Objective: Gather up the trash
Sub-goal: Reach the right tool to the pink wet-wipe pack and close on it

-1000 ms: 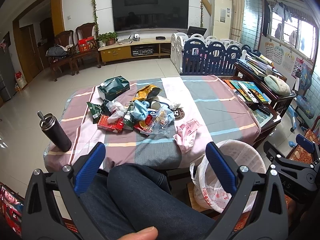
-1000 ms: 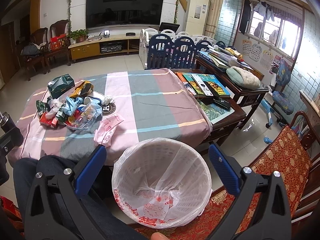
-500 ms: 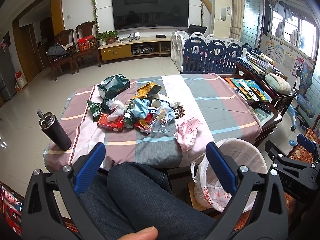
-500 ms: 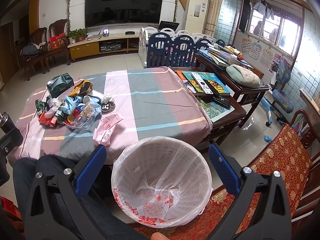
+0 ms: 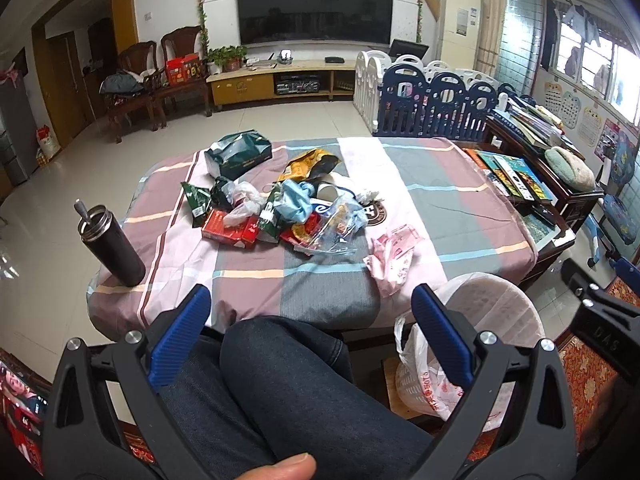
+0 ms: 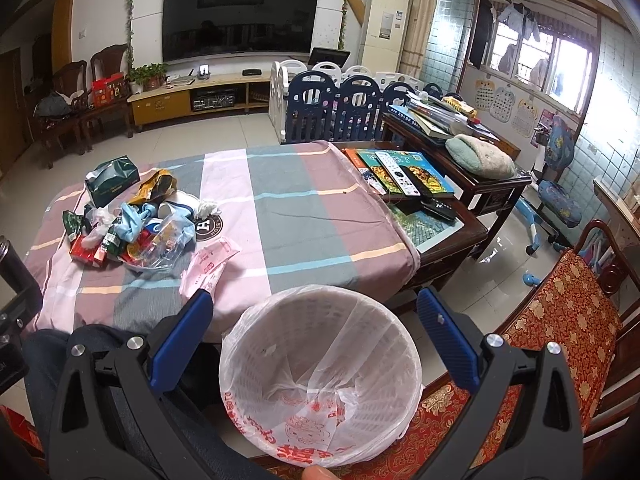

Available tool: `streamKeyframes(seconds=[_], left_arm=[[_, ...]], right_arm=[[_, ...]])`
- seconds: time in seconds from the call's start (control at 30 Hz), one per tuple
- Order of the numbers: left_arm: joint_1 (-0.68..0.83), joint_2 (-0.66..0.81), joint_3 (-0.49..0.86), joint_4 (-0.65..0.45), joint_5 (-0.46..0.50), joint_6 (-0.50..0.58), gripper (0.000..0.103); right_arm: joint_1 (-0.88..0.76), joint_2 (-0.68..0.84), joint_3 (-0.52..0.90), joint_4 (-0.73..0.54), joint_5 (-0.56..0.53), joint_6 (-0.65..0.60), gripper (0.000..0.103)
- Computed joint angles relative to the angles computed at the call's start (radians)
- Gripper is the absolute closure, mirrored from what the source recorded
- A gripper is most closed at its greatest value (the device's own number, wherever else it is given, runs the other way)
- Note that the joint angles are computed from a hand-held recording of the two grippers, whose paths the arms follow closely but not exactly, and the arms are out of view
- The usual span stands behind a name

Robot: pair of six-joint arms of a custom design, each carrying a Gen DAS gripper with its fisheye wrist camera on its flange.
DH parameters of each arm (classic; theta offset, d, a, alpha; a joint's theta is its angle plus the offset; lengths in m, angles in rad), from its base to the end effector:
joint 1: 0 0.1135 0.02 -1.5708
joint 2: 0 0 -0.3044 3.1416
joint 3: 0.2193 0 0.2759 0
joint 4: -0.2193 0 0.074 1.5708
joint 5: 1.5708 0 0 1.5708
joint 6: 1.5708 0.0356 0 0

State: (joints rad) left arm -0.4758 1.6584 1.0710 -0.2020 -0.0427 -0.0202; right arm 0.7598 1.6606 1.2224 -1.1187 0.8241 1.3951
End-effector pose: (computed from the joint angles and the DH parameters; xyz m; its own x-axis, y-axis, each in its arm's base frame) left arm 0.3396 -0.1733 0.2397 -0.6396 0.3069 -0.7047 0.4181 0.9083 0.0161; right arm 0.2485 0.2001 0.2586 -0.5800 0.3714 -0.7250 0.6333 0.7654 -0.1146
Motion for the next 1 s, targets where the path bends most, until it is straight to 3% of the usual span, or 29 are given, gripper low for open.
streamKeyframes(seconds=[0.1, 0.4, 0.5, 0.6, 0.63, 0.67, 0.73, 0.9, 1.0], left_arm=[[0.027, 0.04, 0.019, -0.004, 0.008, -0.01, 0.003], [0.099, 0.147, 0.054, 0.047, 0.044, -0.03, 0.004], [0.114, 0.201, 0.082, 0.043, 0.044, -0.041, 0.008], [0.132, 0.252, 0.111, 0.032, 0.049, -0.057, 0.024], [0.141, 0.266, 0.114, 0.043, 0.053, -0.06, 0.031], [0.151, 0.278, 0.118, 0.053, 0.054, -0.063, 0.034], [0.179, 0.31, 0.134, 0.06, 0.047, -0.099, 0.035], [0.239, 0.36, 0.152, 0.094, 0.049, -0.198, 0.033], [0.237, 0.374, 0.163, 0.085, 0.029, -0.204, 0.025]], right_arm=[[-0.021, 0.021, 0.018, 0.025, 0.0, -0.036, 0.003], [-0.103, 0.082, -0.004, 0.283, -0.125, -0.245, 0.005], [-0.116, 0.127, 0.018, 0.321, -0.142, -0.286, 0.008], [-0.134, 0.153, 0.022, 0.378, -0.146, -0.332, 0.02], [-0.139, 0.168, 0.035, 0.376, -0.141, -0.341, 0.029], [-0.149, 0.192, 0.055, 0.366, -0.136, -0.349, 0.04], [-0.165, 0.201, 0.054, 0.393, -0.152, -0.36, 0.05], [-0.201, 0.237, 0.034, 0.542, -0.232, -0.446, 0.05], [-0.225, 0.305, 0.06, 0.6, -0.323, -0.489, 0.038]])
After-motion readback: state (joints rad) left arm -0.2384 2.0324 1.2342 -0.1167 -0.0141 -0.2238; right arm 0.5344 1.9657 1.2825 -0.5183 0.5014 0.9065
